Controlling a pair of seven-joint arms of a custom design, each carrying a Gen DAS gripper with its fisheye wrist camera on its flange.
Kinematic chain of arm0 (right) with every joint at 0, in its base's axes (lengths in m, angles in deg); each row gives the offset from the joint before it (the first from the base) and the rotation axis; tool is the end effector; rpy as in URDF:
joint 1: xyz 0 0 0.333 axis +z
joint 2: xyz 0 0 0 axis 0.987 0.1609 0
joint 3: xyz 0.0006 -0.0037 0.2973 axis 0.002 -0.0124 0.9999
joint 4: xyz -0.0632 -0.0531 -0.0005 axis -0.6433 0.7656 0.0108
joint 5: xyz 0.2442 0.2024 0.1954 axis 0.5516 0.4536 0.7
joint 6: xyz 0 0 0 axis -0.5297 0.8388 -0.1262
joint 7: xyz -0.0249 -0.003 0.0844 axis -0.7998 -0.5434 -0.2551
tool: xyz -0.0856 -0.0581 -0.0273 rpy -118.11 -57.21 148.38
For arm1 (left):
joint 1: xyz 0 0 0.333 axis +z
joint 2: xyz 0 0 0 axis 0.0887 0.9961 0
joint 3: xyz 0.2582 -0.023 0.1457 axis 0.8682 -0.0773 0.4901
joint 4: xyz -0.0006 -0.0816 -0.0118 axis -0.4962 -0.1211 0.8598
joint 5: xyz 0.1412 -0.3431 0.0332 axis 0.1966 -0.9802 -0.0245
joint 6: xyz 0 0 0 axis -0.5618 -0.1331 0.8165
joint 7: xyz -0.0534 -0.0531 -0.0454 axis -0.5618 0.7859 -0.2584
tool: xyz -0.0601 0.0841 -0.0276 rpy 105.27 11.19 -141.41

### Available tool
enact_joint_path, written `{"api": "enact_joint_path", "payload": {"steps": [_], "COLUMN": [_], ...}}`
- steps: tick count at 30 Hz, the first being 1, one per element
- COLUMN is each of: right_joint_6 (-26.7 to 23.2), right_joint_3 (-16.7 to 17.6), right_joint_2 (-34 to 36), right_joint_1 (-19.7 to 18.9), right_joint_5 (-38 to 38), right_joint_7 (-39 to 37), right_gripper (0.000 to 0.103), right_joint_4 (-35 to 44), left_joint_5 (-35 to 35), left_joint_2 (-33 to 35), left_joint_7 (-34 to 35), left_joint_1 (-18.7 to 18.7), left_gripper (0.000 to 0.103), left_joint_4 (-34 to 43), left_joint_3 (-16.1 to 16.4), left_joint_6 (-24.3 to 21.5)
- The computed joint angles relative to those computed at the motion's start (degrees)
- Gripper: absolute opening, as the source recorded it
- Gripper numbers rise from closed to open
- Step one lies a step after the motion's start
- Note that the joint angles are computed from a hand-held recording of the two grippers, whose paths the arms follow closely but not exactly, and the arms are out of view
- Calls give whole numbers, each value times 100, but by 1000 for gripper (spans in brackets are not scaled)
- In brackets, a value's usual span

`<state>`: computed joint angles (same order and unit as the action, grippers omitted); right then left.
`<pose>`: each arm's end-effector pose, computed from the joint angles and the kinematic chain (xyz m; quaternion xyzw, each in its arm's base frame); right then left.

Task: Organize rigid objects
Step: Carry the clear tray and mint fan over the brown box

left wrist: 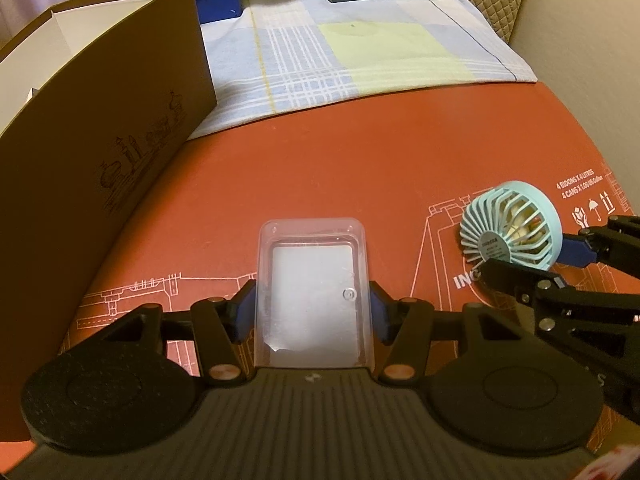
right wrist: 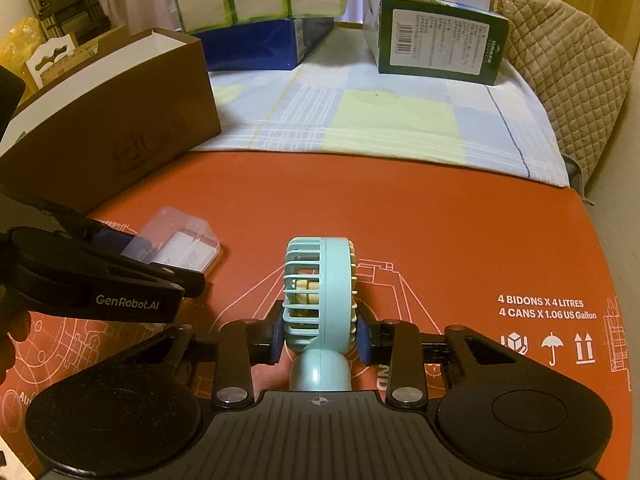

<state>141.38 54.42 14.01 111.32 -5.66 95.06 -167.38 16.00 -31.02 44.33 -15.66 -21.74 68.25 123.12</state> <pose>0.5286 0.2803 0.3559 -0.7544 0.5801 -0.1648 0.2593 0.5747 -0.3625 0.3382 -0.5498 0.8035 -0.1909 0.1252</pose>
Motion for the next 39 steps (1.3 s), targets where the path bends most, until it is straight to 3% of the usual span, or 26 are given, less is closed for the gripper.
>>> {"api": "enact_joint_path", "payload": {"steps": [15, 39], "right_joint_6": [-15, 26], "right_joint_3": [15, 46], "right_joint_2": [-11, -145], "right_joint_1": [-3, 95], "right_joint_5": [11, -285], "right_joint_7": [-11, 311], "right_gripper": [31, 31], "right_joint_4": [-10, -46], "left_joint_5": [-24, -99], "left_joint_2": [-99, -814], "left_joint_7": [26, -30], "left_joint_1": [42, 324], "left_gripper": [52, 52], "left_joint_4": [-158, -1077], "left_joint_3": [-3, -49], "left_joint_6": [53, 638]}}
